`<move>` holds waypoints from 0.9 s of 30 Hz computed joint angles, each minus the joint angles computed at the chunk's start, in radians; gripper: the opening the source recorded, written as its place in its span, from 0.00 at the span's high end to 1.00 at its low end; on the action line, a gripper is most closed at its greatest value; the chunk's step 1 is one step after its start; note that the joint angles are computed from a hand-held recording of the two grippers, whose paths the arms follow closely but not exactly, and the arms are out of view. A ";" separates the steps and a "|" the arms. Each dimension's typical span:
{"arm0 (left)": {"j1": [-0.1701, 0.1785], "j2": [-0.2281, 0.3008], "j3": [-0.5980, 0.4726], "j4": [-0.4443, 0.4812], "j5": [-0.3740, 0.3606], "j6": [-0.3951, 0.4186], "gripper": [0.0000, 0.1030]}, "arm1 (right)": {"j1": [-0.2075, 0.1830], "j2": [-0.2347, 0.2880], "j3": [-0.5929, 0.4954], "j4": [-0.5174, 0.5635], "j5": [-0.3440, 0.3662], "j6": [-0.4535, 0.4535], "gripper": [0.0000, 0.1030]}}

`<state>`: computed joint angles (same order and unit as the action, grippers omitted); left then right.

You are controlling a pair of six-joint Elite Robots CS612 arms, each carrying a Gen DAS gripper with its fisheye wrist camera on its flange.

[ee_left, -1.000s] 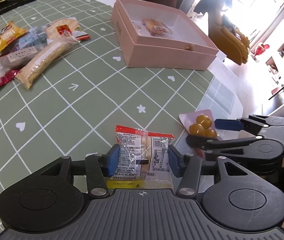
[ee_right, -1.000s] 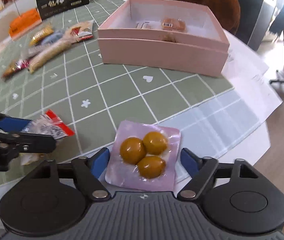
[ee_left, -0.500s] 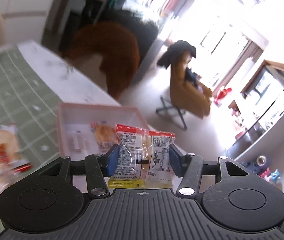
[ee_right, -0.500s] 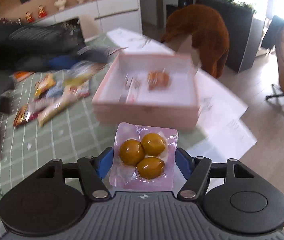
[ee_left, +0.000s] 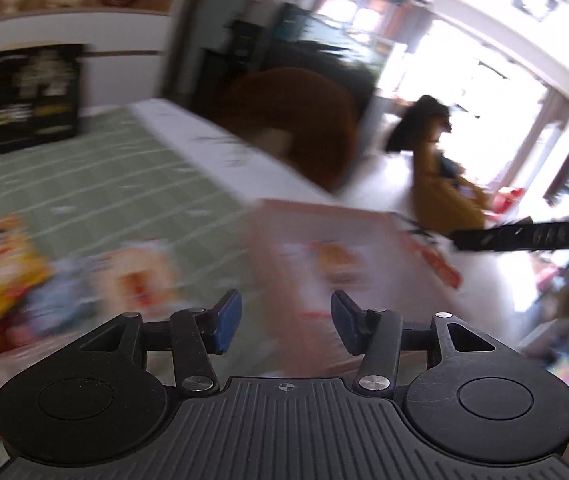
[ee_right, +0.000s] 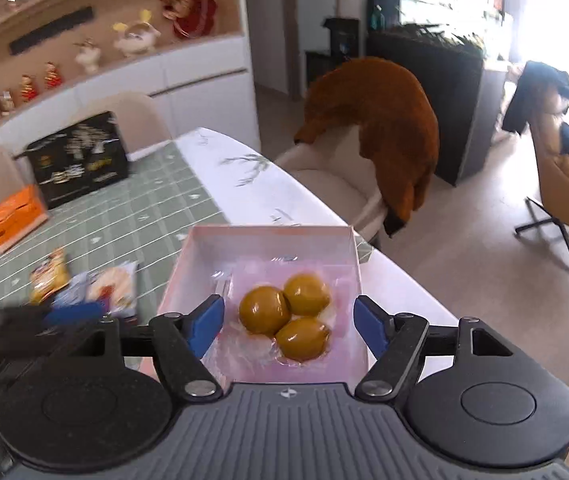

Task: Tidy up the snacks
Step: 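Lower the egg tray and red-and-white packet into the pink box, opening both grippers, then grasp the long rice bar with the left gripper while the right grasps the round rice cracker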

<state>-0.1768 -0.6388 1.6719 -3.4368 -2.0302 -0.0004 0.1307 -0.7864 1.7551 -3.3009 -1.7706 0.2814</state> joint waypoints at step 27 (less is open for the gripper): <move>0.101 -0.053 0.109 0.243 0.036 0.114 0.69 | 0.140 0.385 -0.776 0.810 0.130 -0.041 0.18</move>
